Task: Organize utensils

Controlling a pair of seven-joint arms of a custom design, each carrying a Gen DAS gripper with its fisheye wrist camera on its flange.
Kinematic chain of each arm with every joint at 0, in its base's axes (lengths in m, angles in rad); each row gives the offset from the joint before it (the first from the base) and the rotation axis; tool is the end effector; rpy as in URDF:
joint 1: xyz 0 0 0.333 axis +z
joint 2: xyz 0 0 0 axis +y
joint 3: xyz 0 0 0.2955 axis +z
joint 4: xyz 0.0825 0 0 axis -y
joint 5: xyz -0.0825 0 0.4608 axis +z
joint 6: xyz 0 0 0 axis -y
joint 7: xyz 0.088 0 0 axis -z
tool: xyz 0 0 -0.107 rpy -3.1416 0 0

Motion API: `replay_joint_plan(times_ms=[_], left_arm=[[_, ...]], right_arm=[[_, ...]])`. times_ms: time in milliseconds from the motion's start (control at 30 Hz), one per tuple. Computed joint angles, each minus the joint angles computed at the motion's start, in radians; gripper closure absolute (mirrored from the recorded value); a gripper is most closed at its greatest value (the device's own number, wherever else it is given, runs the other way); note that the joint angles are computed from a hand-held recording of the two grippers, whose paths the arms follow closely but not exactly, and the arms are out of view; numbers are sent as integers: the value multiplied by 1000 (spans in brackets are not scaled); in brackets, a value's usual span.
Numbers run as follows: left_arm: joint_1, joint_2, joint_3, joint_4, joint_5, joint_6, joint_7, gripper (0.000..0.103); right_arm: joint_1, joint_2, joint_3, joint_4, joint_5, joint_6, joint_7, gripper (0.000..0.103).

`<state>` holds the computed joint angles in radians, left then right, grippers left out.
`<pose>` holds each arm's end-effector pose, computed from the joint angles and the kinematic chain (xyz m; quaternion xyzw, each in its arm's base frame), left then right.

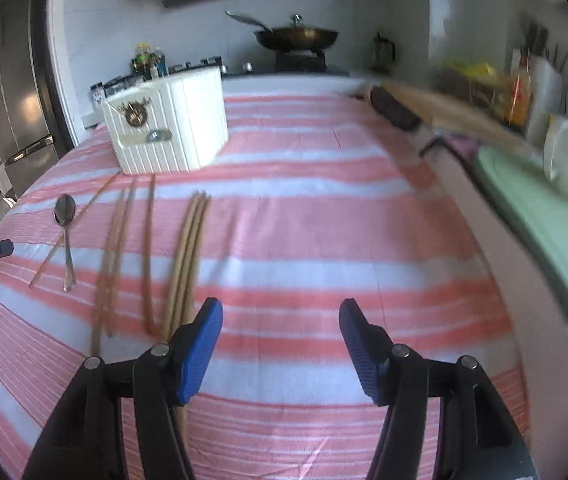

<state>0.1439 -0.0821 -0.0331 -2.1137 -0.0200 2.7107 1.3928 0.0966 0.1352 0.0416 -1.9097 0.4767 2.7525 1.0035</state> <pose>0.6391 0.0715 0.4752 -0.7598 0.5584 -0.2471 0.2233 0.6995 0.0775 0.4495 -0.7537 0.5409 -0.1953 0.3182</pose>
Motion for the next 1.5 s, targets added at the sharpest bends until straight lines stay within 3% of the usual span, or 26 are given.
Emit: replay_joint_plan(times_ms=[367,733,900,1133,1500], left_arm=[[5,6,2,-41,-3,48,-32,17],[9,15,-6,-17,83,-4,-92,12],[-1,31,0,32,-14,-26,-55,12],[3,94,-1,79,111,18,-255,11],[5,92,2,61,133,25,-276,11]], right_arm=[[5,12,1,5,-32,5,45,41],[11,43,-11,41,-148,-51,156,41],[10,52,-10,53,-169,-71,174,41],[4,55,-5,57,-157,-75,166,41],[5,56,-5,58,-158,-76,166,40]])
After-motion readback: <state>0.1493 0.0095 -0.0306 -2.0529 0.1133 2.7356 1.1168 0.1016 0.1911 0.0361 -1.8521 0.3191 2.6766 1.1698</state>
